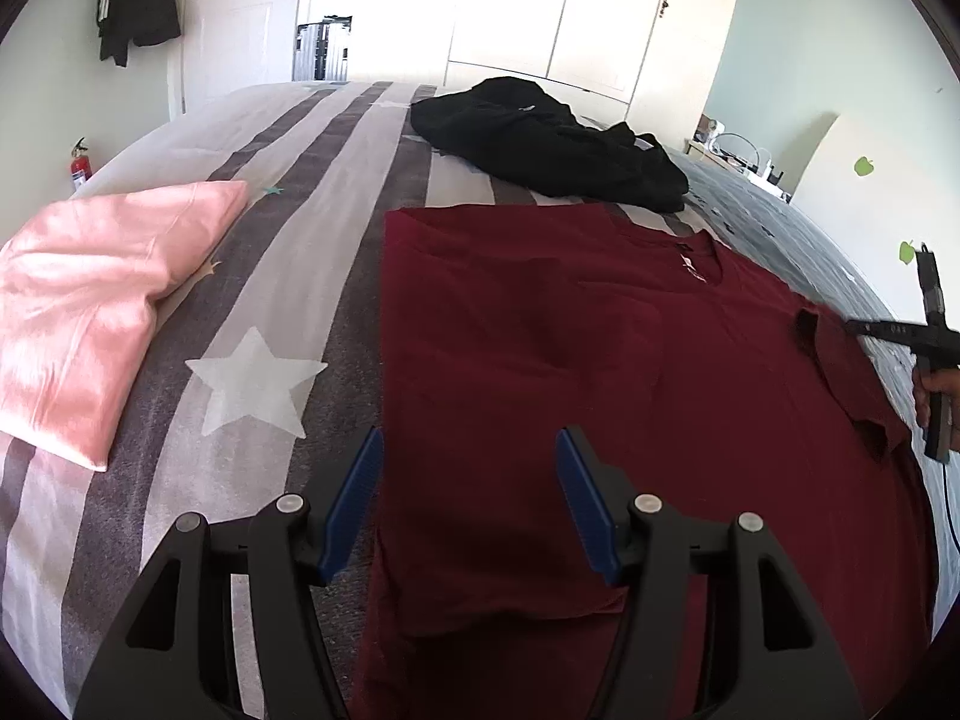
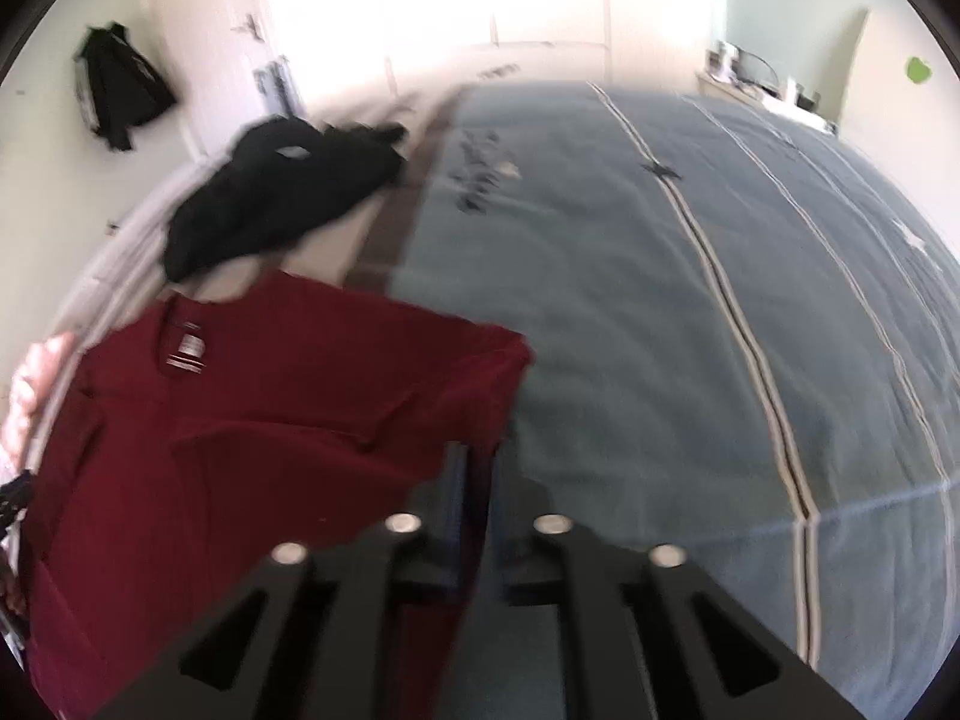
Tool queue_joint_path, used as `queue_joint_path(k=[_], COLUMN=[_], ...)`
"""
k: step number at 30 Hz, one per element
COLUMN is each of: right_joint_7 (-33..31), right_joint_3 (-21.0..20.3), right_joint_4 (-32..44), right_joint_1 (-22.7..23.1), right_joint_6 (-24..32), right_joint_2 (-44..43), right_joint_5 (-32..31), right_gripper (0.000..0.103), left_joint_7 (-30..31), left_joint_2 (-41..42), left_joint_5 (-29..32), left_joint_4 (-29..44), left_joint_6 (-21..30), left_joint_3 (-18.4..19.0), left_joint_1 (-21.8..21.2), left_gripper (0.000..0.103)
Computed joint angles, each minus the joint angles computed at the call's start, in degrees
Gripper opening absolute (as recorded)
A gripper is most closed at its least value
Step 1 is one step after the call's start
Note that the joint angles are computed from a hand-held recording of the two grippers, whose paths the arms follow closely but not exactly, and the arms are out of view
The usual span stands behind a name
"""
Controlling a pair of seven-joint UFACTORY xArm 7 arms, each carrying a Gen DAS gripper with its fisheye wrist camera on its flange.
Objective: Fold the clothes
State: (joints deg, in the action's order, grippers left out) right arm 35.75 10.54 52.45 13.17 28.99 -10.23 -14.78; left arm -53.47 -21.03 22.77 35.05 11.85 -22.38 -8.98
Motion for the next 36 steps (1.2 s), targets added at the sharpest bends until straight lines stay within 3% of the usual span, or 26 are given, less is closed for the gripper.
queue_joint_path(k=[5,9,12,18,20,22,24,31,34,36], right_joint_7=[-1.0,-1.4,-0.6,2.6,5.0,7.1,6.6,5.5,4.0,3.6], right_joint_3=[0.3,4.7,9.4,15.9,15.5,13.7,9.5,6.7,0.5,0.4], right_joint_4=[-10.1,-19.2,-22.6,-21.1,-22.1,-22.9,-24.8,-27.5,-31.5,-33.7], right_joint_1=[-0.1,1.3,3.3,4.6,4.8,4.9,7.0,7.2,10.5,10.4], right_joint_6=[-5.0,-4.4,-1.7,8.0,8.5,7.8,4.6,3.9,1.0,-1.4], right_joint_2=[-11.4,-24.6,-31.5,-30.2,-30.5,-30.0,-29.3,-33.3,-34.0,-36.3], right_joint_5=[1.1,1.2,1.1,-0.1,0.0,0.9,4.1,6.6,13.8,15.4], right_gripper=[0.024,0.043,0.054,0.054,0.051,0.034,0.009,0.007,0.008,0.015], left_joint_7=[0.7,2.3,3.6,5.2,4.9,4.4,3.8,1.4,0.5,0.3], left_joint_2=[-2.5,-5.1,-7.3,-11.4,-12.1,-12.4,-12.5,-12.0,-11.7,-11.8], left_joint_5=[-2.0,-3.8,-5.1,-6.8,-7.6,-8.1,-8.3,-8.6,-9.1,-8.8], left_joint_4=[-0.9,-1.4,-1.8,-2.7,-3.1,-3.5,-3.8,-5.0,-5.4,-5.5], left_joint_6=[1.0,3.0,5.5,9.3,9.9,10.4,10.8,11.0,10.7,10.7], left_joint_3=[1.1,1.4,1.4,1.1,1.0,0.7,0.3,0.0,0.4,0.3], left_joint_1=[-1.8,-3.5,-4.9,-6.6,-6.7,-6.6,-6.5,-6.0,-6.2,-6.3], left_gripper=[0.057,0.057,0.057,0.058,0.059,0.059,0.059,0.059,0.059,0.059])
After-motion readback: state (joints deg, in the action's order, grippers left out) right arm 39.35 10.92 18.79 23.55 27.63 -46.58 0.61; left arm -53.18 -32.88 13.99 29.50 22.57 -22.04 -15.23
